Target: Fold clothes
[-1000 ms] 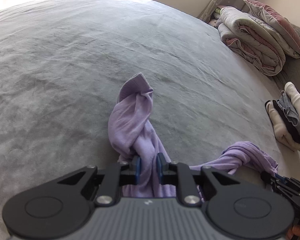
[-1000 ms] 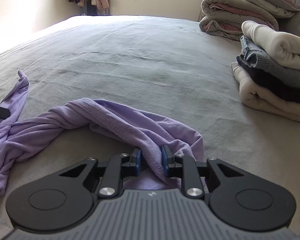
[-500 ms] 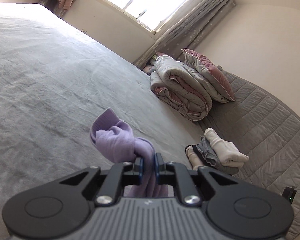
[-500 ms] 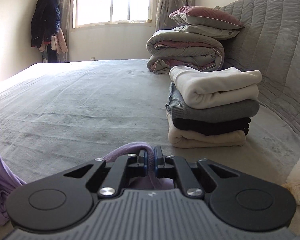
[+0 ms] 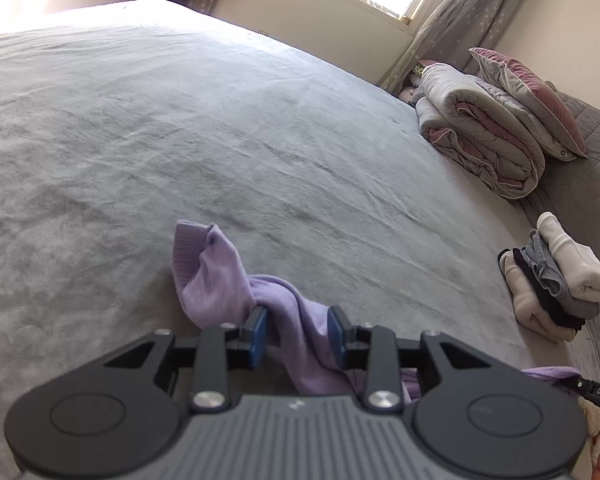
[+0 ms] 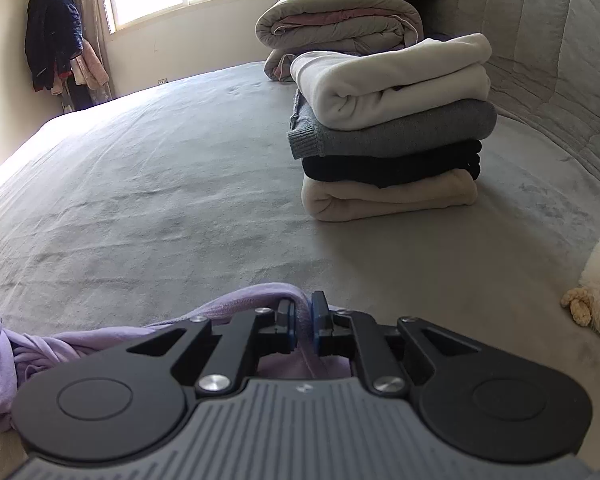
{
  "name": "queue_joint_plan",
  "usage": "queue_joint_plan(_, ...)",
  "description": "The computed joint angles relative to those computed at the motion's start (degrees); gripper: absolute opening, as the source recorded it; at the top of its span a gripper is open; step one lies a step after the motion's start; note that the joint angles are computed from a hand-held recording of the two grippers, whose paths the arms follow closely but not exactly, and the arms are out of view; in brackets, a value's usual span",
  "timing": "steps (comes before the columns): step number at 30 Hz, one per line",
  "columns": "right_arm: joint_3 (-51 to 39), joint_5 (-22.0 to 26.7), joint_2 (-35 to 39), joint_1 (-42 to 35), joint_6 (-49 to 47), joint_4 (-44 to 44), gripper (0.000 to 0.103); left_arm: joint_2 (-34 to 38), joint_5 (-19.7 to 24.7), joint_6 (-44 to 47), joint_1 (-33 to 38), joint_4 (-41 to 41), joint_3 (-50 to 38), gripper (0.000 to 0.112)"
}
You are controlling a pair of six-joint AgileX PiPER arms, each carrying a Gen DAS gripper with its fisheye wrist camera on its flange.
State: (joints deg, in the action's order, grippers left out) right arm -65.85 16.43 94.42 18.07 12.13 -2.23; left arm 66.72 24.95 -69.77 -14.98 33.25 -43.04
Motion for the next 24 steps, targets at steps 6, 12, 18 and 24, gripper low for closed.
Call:
queue_joint_plan(6,0.3,0.3,-0.6,0.6,-5.0,5.7,0.052,-1.9,-0.3,-10.5,-7.7,14.6,1.3,0.047)
queue_joint_plan(12,2.0,-2.0,-2.5,3.6,-9.4,9.1,0.058,-0.3,-10.0,1.9,-8.3,7.5,1.4,0.046)
queue_joint_plan(18,2.6,-2.4,-2.7,7.4,-14.5,11.8,0.058,5.2,-5.3,14.0,-10.1,-3.7,-1.9,0.044)
queue_joint_plan(24,4.0,-2.9,-3.1,10.3,-12.6,8.0,0.058,7.6,6.9,9.0,-12.2,-0.1,-4.8,0.044)
